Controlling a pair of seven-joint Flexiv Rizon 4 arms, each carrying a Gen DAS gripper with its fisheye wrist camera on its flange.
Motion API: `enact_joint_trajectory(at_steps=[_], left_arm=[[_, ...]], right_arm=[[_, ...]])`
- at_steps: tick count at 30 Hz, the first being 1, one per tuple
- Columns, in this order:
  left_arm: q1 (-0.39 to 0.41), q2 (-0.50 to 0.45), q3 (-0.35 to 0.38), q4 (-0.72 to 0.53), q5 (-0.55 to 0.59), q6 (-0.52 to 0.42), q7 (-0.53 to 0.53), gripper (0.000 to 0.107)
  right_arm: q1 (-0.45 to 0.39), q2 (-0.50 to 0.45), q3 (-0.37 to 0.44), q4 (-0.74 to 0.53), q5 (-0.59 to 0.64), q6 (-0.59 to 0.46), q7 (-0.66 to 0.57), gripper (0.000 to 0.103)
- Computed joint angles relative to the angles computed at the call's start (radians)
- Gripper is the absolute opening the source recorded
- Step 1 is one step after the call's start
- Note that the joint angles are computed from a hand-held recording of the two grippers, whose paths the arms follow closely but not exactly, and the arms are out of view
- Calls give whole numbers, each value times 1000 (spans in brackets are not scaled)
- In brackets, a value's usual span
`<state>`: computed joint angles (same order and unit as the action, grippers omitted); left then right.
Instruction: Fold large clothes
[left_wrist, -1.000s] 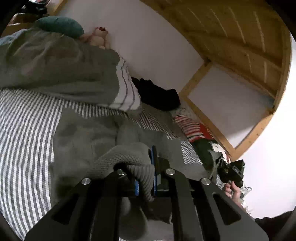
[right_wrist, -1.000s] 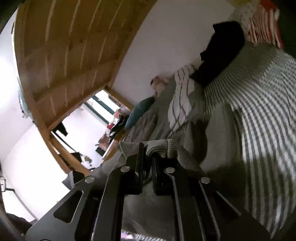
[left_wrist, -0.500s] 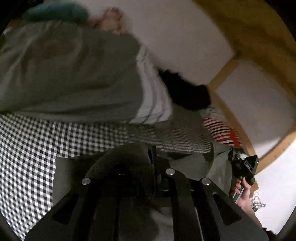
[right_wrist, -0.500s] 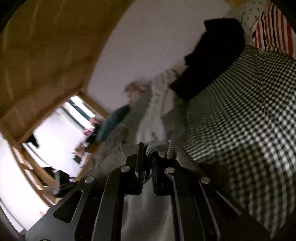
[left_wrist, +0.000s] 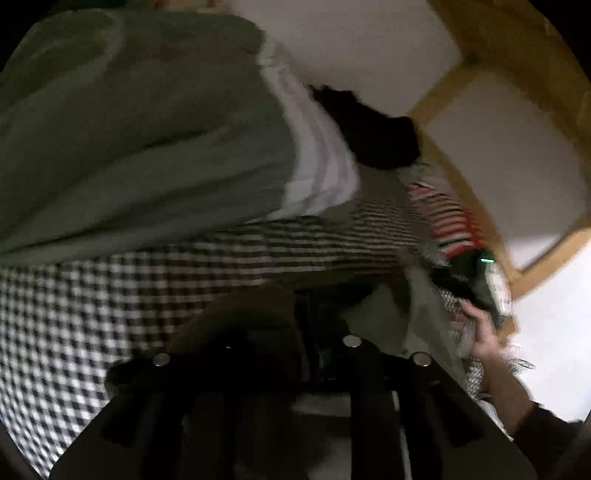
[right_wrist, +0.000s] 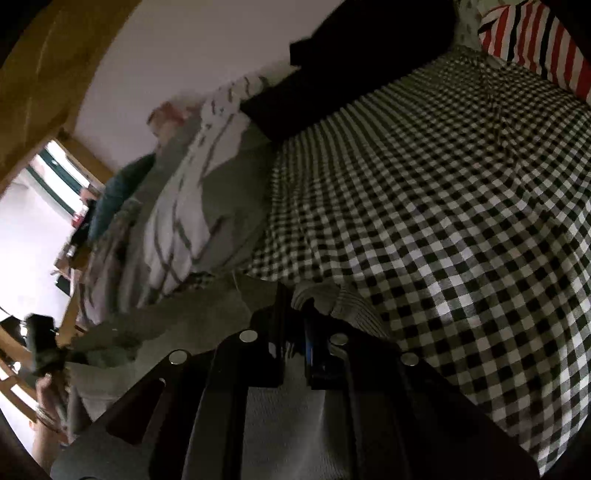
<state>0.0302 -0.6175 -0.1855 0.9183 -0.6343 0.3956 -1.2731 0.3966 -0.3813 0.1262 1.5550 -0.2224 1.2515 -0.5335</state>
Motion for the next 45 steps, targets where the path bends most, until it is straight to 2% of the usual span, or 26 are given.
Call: enact_joint_trajectory(at_steps=[1, 2, 3, 4, 5, 6, 7, 8, 9, 11, 13, 15, 18, 19, 22, 25, 26, 29, 32, 34, 36, 37, 39, 40, 43, 45], left_arm=[[12, -29, -10, -57, -18, -63, -17, 28], [37, -46, -46, -83, -31, -87, -31, 58], [44, -45, -50, -77, -73, -82, -23, 96], [36, -24, -21, -38, -124, -18, -16, 98], [46, 13, -25, 26, -130, 99, -36, 98], [48, 43, -21, 83, -162, 197, -40, 98], [52, 67, -22, 123, -184, 251, -32, 98], [53, 94, -23, 159, -196, 282, -12, 98], [49, 124, -25, 198, -202, 304, 20, 98], [17, 181, -12, 272, -173, 315, 59, 98], [-39, 218, 28, 313, -58, 287, 33, 98], [-107, 229, 60, 318, 109, 194, 3, 98], [-214, 173, 126, 239, 395, 108, -113, 98], [-233, 141, 142, 198, 453, 78, -156, 98], [-227, 38, 149, 67, 479, -15, -258, 99], [-215, -38, 152, -63, 477, -70, -344, 99], [-211, -57, 160, -91, 487, -51, -365, 99], [-181, -99, 153, -146, 469, -43, -409, 99], [-188, -153, 159, -223, 500, -71, -378, 99], [-195, -155, 164, -222, 517, -43, -374, 99], [-190, -158, 168, -216, 519, 15, -392, 99], [-191, -167, 171, -230, 525, 24, -393, 99], [-195, -218, 176, -318, 539, -34, -370, 99], [-198, -238, 180, -353, 545, -62, -360, 99], [-197, -230, 181, -326, 561, -27, -341, 99], [-194, -242, 183, -331, 559, -5, -363, 99]], right_arm=[[-7, -5, 12, -11, 14, -18, -11, 8], [-13, -9, 20, -21, 25, -31, -23, 8], [-16, -11, 25, -31, 34, -45, -31, 8], [-27, -13, 37, -42, 61, -50, -41, 8], [-31, -14, 43, -48, 78, -54, -47, 9], [-39, -15, 54, -54, 99, -48, -63, 18], [-45, -16, 65, -61, 114, -38, -87, 30], [-32, -13, 51, -60, 121, -16, -100, 83], [-3, -2, 4, -33, 63, 54, -49, 100], [24, 8, -43, -34, 8, 76, 8, 101], [26, 9, -53, -71, -25, 48, 25, 101], [41, 16, -63, -103, -82, -15, 29, 101], [41, 10, 12, -218, -75, -247, -112, 101], [57, 1, 44, -273, -80, -387, -206, 101], [151, -28, 49, -376, -129, -742, -395, 100], [205, -63, 52, -403, -148, -917, -519, 100], [207, -68, 48, -388, -132, -924, -515, 100], [154, -45, 54, -305, 1, -789, -429, 101], [155, -30, 47, -272, -7, -734, -401, 100], [160, -12, 37, -248, -33, -689, -359, 100], [136, 13, 38, -211, -5, -588, -311, 100], [134, 16, 20, -209, -19, -578, -251, 100], [131, -21, 1, -262, -58, -644, -233, 100], [123, -52, 8, -308, -48, -698, -270, 100], [148, -147, -24, -438, -80, -823, -364, 100], [147, -174, -32, -467, -112, -824, -349, 100]])
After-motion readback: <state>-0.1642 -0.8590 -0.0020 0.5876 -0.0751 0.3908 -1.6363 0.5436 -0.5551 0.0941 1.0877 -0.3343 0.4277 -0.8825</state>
